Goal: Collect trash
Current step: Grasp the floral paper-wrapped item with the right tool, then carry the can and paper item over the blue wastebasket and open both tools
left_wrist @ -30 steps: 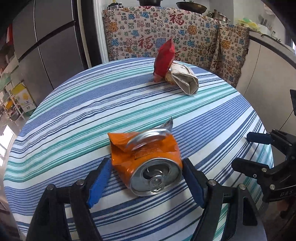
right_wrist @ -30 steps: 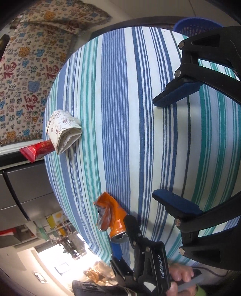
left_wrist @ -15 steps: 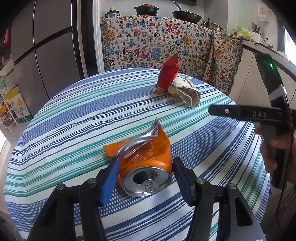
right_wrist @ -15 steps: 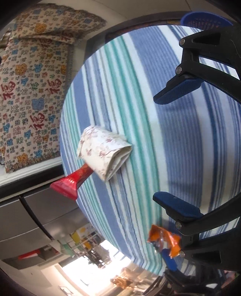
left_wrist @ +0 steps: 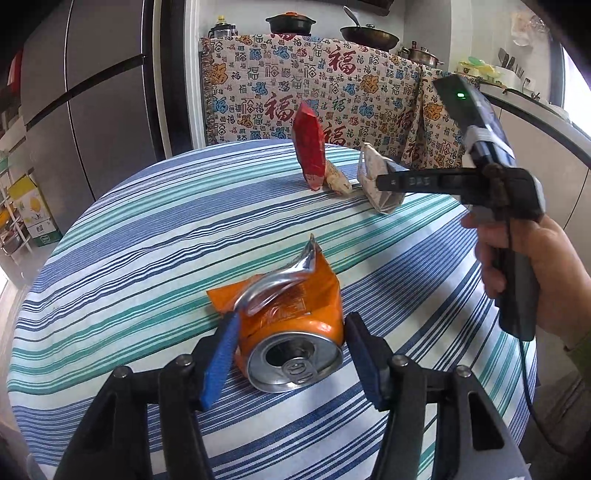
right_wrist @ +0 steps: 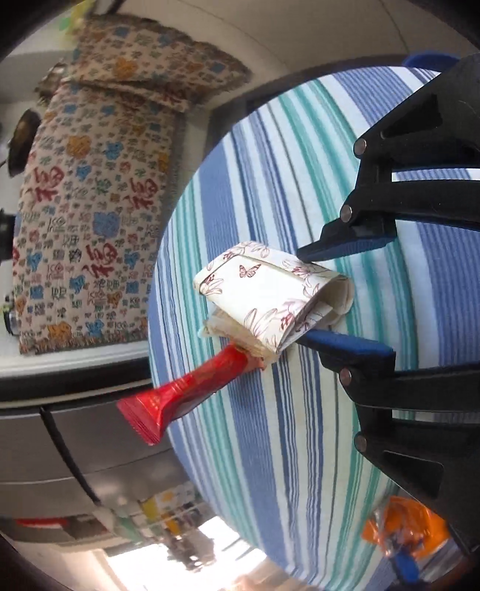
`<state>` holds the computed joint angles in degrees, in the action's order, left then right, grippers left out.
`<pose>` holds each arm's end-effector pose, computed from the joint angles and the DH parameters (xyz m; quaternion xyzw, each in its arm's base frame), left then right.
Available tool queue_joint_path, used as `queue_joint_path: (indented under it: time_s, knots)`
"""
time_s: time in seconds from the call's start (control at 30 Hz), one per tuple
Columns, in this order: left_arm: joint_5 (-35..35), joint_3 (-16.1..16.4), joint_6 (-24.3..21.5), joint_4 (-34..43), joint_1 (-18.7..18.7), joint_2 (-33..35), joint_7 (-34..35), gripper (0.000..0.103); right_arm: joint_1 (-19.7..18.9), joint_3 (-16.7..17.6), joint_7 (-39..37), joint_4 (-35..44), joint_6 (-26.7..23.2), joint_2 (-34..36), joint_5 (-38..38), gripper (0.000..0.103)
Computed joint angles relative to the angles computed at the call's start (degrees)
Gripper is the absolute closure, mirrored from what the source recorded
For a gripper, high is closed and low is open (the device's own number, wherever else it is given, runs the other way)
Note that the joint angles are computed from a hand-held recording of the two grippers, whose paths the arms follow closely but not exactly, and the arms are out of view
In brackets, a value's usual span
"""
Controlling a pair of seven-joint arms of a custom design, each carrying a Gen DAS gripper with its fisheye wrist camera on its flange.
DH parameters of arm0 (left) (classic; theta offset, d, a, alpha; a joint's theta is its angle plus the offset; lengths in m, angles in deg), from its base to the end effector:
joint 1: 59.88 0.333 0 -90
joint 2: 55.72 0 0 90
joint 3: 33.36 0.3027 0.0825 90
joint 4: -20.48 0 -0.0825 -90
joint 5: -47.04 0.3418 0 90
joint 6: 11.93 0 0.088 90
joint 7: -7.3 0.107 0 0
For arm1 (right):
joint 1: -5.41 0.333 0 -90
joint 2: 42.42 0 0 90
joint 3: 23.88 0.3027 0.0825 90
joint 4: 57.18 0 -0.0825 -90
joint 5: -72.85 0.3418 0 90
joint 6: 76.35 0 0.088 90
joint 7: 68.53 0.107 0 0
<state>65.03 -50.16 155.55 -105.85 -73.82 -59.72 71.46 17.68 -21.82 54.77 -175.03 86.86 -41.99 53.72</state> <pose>0.4448 -0.2908 0.5100 -0.5196 0.7606 -0.3321 0.2031 0.5396 0.1558 0.5296 -0.6341 0.6670 -0.2341 0.3134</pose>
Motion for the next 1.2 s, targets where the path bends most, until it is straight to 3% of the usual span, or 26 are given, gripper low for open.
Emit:
queue_joint_path:
  time_s: [0.13, 0.3, 0.57, 0.63, 0.77, 0.87, 0.93, 0.97, 1.0, 1.2]
  knots:
    - [-2.05, 0.34, 1.82, -1.14, -0.19, -0.50, 1.54, 0.046, 2.26, -2.73, -16.38, -9.46, 2.93, -8.65, 21.83, 0.081]
    - [-5.74, 0.12, 4.19, -3.53, -0.13, -2.06, 4.51, 0.049, 6.97, -5.55, -21.92, -18.84, 4.57, -18.34, 29.96, 0.081]
    - [-4.07, -2.60, 4.65, -3.71, 2.47, -3.69, 2.26, 0.049, 12.00, -8.42, -21.57, -26.60, 7.04, -25.92, 31.55, 0.081]
    - [-5.64, -2.29, 4.12, -2.69, 1.64, -3.28, 3.37, 0.049, 12.67, -9.04, -21.49, -26.66, 6.51, -26.28, 31.11, 0.081]
    - [-2.17, -3.65, 2.04, 0.52, 1.62, -1.49, 1.81, 0.049, 12.61, -9.44, -21.31, -26.65, 5.00, -26.69, 30.24, 0.081]
    - [-4.07, -2.56, 1.77, 1.88, -0.60, -0.42, 3.03, 0.049, 10.85, -8.23, -19.79, -27.32, 5.06, -27.90, 29.01, 0.081]
    - [-1.72, -2.70, 2.27, 2.48, -0.99, -0.43, 1.74, 0.049, 10.68, -8.16, -19.23, -28.18, 5.65, -29.25, 28.36, 0.081]
    - [-0.98, -2.84, 2.16, 3.09, -1.33, -0.21, 1.48, 0.049, 10.22, -7.93, -18.86, -28.37, 5.24, -29.74, 27.66, 0.085]
    - [-0.12, -2.95, 1.97, 3.90, -1.63, 0.29, 1.10, 0.049, 9.65, -7.64, -18.56, -28.49, 4.76, -30.02, 26.80, 0.098]
    - [3.16, -1.29, -1.57, 9.92, -5.17, 5.09, -1.11, 0.049, 9.28, -9.65, -18.11, -27.91, 1.69, -29.73, 26.58, 0.100]
